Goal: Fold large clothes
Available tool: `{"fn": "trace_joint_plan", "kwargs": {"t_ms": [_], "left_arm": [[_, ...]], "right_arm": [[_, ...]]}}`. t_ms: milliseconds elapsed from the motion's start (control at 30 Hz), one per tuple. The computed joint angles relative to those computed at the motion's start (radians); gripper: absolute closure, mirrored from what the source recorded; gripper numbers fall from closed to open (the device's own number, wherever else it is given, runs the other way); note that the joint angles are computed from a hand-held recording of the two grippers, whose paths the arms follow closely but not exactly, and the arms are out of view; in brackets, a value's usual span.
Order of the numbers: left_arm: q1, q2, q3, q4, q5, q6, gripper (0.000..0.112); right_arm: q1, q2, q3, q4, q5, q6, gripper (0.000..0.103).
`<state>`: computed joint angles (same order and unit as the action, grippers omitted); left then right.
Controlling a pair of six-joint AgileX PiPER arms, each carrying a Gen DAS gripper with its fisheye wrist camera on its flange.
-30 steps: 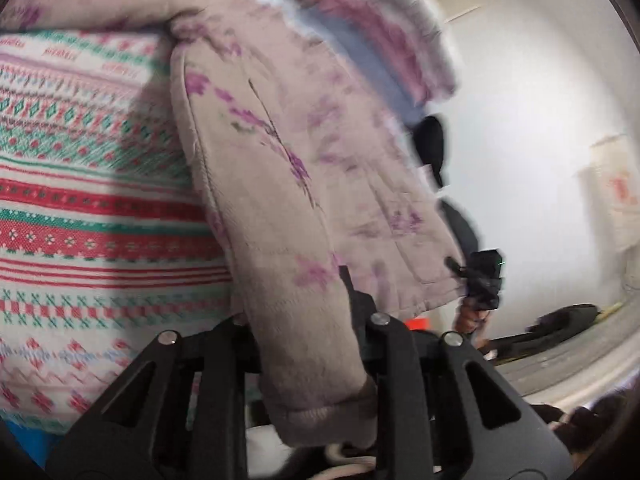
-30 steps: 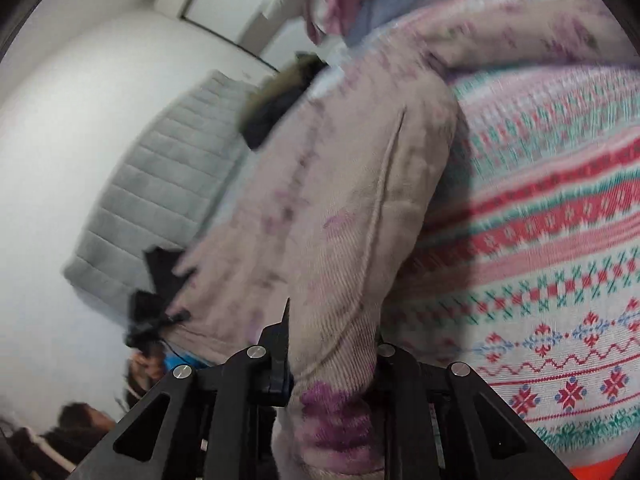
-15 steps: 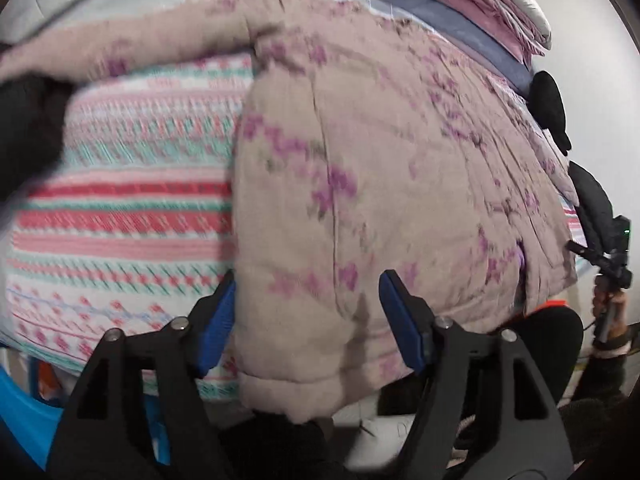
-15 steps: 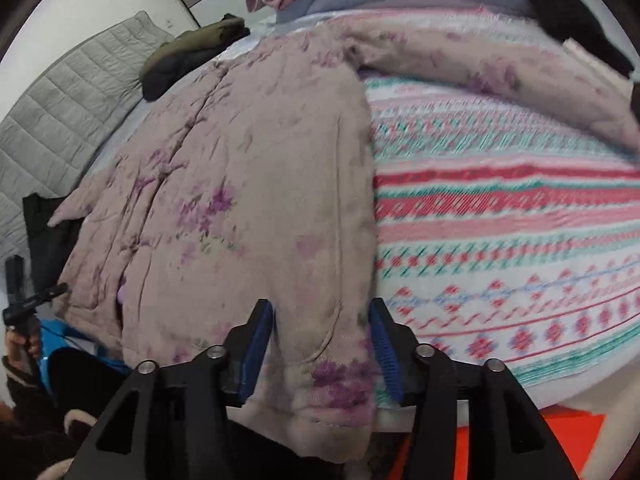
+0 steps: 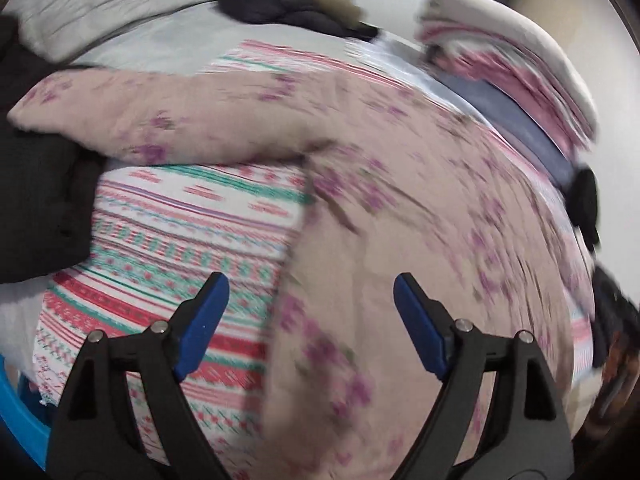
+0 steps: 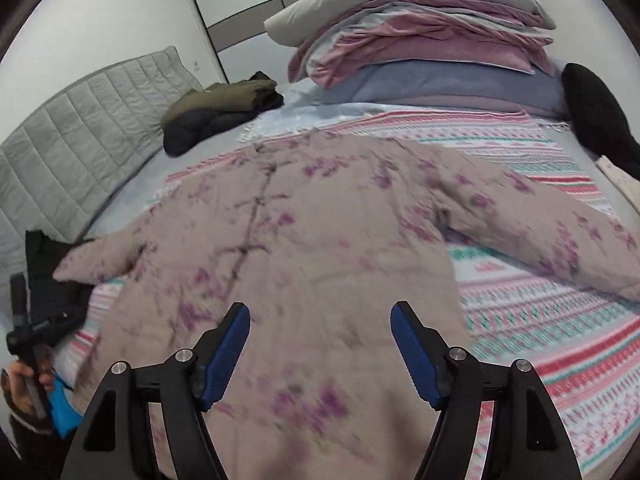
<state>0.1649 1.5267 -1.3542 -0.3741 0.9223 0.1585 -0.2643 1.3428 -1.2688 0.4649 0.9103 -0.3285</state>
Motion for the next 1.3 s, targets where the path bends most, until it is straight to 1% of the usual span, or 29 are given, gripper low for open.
{"fn": "trace_joint_plan", "kwargs": {"t_ms": [133,167,300,433,500,533,567,600,633,767,867,900,933,967,1000,1033,1067,1167,1233,1300], "left_arm": [[0.022,0.070,-0.079,0.154,-0.065,-0.209,0.028],[0.031,0.101,-0.116,0.193,-0.062,-0.247,0.028],[0.091,0.233,-0.261,0.260,-0.034,-0.325,0.028],[0.156,0.356,-0.382,0.289,-0.021,-0.382,0.028],[0.178,0.407,-0.442,0.313,-0.007,-0.421,0.028],[0.191,0.444,-0.482,0.329,-0.001,-0.442,0.028],[0.204,0.463,-0.498,0.304,-0.010,-0.428,0.028],[0.223,0.480,-0.507,0.251,-0.030,-0.395,0.028],[0.230,0.491,-0.515,0.238,-0.045,-0.396,0.028],[0.218,0.512,-0.544,0.272,-0.092,-0.450,0.028],[0.229,0.563,-0.600,0.275,-0.110,-0.499,0.028],[0.234,0.565,-0.592,0.274,-0.142,-0.511,0.033],[0.237,0.566,-0.591,0.284,-0.161,-0.525,0.041],[0.238,0.574,-0.606,0.313,-0.159,-0.554,0.072],[0.241,0.595,-0.650,0.320,-0.123,-0.564,0.091],[0.253,0.613,-0.692,0.286,-0.083,-0.556,0.091],[0.259,0.613,-0.703,0.259,-0.081,-0.555,0.095],[0.245,0.550,-0.668,0.257,-0.136,-0.535,0.098],[0.205,0.519,-0.686,0.293,-0.148,-0.503,0.099],[0.173,0.507,-0.723,0.277,-0.146,-0.445,0.100]], "right_arm": [[0.165,0.125,-0.139,-0.194,-0.063,0.215,0.028],[0.206,0.166,-0.175,-0.252,-0.082,0.275,0.028],[0.265,0.286,-0.247,-0.318,-0.127,0.365,0.027],[0.334,0.408,-0.261,-0.552,-0.149,0.573,0.027],[0.328,0.456,-0.254,-0.538,-0.149,0.557,0.027],[0.321,0.489,-0.263,-0.518,-0.134,0.544,0.027],[0.318,0.501,-0.262,-0.517,-0.133,0.545,0.027],[0.319,0.512,-0.257,-0.527,-0.139,0.551,0.027],[0.322,0.516,-0.254,-0.539,-0.145,0.552,0.027],[0.334,0.506,-0.234,-0.575,-0.176,0.538,0.027],[0.334,0.510,-0.232,-0.576,-0.181,0.544,0.027],[0.332,0.509,-0.229,-0.574,-0.184,0.543,0.027],[0.331,0.508,-0.230,-0.572,-0.183,0.541,0.027],[0.329,0.506,-0.227,-0.568,-0.187,0.537,0.027],[0.329,0.505,-0.227,-0.567,-0.187,0.537,0.027],[0.329,0.505,-0.229,-0.565,-0.186,0.536,0.027],[0.335,0.511,-0.238,-0.567,-0.182,0.543,0.027],[0.327,0.513,-0.244,-0.544,-0.184,0.529,0.027],[0.322,0.511,-0.246,-0.528,-0.185,0.525,0.027],[0.313,0.505,-0.240,-0.500,-0.197,0.509,0.027]]}}
